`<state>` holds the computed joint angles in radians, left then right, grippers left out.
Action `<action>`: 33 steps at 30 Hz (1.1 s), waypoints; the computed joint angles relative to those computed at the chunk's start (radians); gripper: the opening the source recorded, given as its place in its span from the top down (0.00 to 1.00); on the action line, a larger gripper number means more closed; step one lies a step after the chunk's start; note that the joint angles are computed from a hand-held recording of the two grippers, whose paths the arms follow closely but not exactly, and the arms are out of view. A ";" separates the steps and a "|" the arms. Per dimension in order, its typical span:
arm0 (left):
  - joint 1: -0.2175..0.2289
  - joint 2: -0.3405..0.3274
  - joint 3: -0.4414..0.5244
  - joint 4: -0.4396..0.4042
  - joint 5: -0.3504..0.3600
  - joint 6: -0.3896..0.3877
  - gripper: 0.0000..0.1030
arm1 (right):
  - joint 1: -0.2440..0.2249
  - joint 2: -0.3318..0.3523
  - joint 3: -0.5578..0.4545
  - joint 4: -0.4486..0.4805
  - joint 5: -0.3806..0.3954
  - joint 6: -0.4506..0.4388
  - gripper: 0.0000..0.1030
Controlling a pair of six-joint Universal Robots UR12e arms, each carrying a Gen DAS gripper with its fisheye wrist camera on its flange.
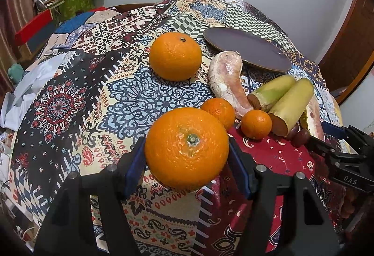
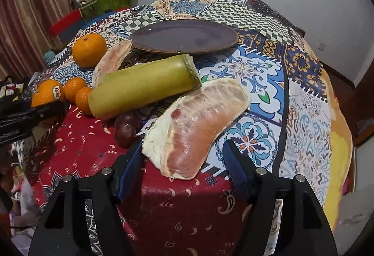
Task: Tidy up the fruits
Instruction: 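Grasp the large orange with left tool while right tool grasps pomelo segment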
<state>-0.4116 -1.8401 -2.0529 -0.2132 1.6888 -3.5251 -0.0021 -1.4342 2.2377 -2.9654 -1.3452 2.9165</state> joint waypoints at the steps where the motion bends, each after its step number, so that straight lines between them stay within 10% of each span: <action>1: 0.002 0.000 0.000 0.001 -0.004 0.001 0.36 | -0.006 -0.002 0.003 0.000 0.006 0.001 0.38; 12: 0.004 0.015 -0.001 0.019 -0.008 -0.007 0.37 | -0.071 -0.043 0.024 0.043 0.047 0.026 0.39; 22: -0.010 0.021 0.013 0.049 0.008 0.033 0.37 | -0.029 0.025 -0.026 0.001 -0.004 0.077 0.36; 33: -0.023 0.019 0.030 0.065 0.011 0.044 0.37 | -0.069 0.002 -0.009 0.016 0.066 0.087 0.52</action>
